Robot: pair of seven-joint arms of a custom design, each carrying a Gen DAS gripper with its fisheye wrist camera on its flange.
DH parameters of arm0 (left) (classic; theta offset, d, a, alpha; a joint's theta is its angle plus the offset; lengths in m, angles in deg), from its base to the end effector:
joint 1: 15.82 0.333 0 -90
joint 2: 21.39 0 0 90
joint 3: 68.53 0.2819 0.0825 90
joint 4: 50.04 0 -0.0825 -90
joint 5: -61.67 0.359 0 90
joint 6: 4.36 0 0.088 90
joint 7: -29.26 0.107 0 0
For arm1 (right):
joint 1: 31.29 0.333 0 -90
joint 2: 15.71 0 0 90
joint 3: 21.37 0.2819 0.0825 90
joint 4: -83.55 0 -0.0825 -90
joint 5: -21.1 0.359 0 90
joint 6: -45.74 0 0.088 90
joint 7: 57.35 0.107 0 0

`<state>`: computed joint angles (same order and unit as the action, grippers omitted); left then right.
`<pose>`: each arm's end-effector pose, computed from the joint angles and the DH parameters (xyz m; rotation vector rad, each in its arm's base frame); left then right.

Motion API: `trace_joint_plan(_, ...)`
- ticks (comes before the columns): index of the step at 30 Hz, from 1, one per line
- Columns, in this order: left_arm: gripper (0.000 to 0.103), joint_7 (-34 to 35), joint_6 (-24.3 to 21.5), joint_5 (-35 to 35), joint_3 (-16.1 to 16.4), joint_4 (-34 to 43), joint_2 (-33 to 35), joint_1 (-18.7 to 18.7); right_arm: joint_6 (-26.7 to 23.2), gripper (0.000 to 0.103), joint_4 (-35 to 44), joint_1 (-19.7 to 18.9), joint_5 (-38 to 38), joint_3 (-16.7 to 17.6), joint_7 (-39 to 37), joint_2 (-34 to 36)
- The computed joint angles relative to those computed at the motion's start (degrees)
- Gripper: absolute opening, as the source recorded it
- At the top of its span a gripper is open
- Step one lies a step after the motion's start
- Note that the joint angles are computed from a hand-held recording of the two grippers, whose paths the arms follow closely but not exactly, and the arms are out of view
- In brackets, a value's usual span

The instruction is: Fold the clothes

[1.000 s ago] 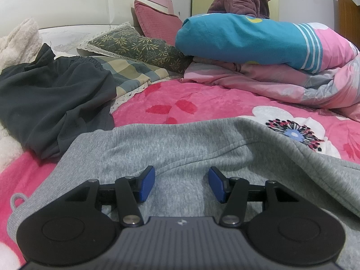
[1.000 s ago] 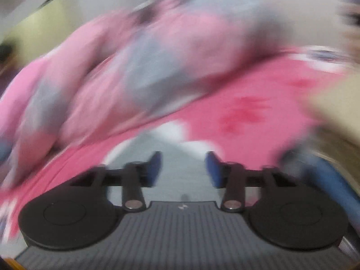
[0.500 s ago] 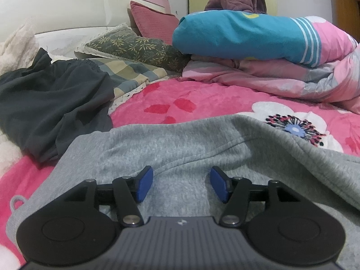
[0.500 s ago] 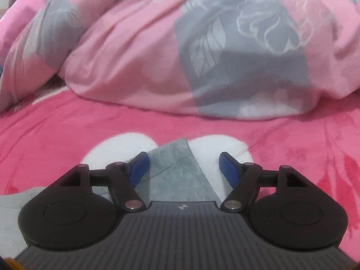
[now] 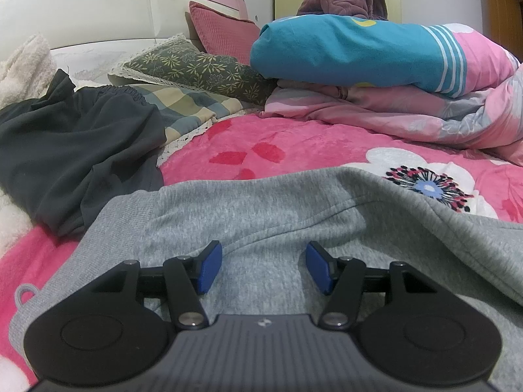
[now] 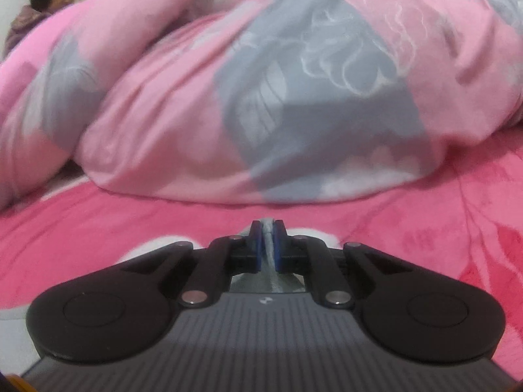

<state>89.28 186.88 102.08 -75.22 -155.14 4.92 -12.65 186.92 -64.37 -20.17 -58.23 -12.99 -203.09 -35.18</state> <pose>0.6383 -0.0987 0.3819 -1.4059 1.8348 -0.9947 0.4006 0.1421 0.3802 -0.9365 2.1686 -1.0416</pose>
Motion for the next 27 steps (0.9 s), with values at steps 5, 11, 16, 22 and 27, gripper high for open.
trace_joint_plan(5, 0.059, 0.2, -0.1, 0.0, -0.6, 0.1, 0.1, 0.6, -3.2, 0.014, 0.5, 0.2, 2.9, 0.0, 1.8, 0.8)
trace_joint_plan(11, 0.059, 0.2, -0.1, -0.2, -0.4, 0.0, 0.0, 0.3, -16.0, 0.021, -4.8, 3.5, 11.3, 4.5, 9.3, -10.4)
trace_joint_plan(16, 0.059, 0.3, -0.2, -0.1, -0.8, -0.1, 0.0, 0.6, -23.0, 0.025, -7.6, 11.0, 19.3, 9.4, 3.0, -21.7)
trace_joint_plan(22, 0.062, 1.0, -0.5, 0.2, -4.1, 0.0, 0.3, 3.7, -28.1, 0.041, 1.6, 19.2, 24.5, 18.5, -1.2, -20.7)
trace_joint_plan(27, 0.062, 1.3, -0.4, 0.2, -5.7, -0.1, 0.4, 5.1, -34.3, 0.046, 20.0, 21.3, 18.0, 26.8, -7.6, -6.4)
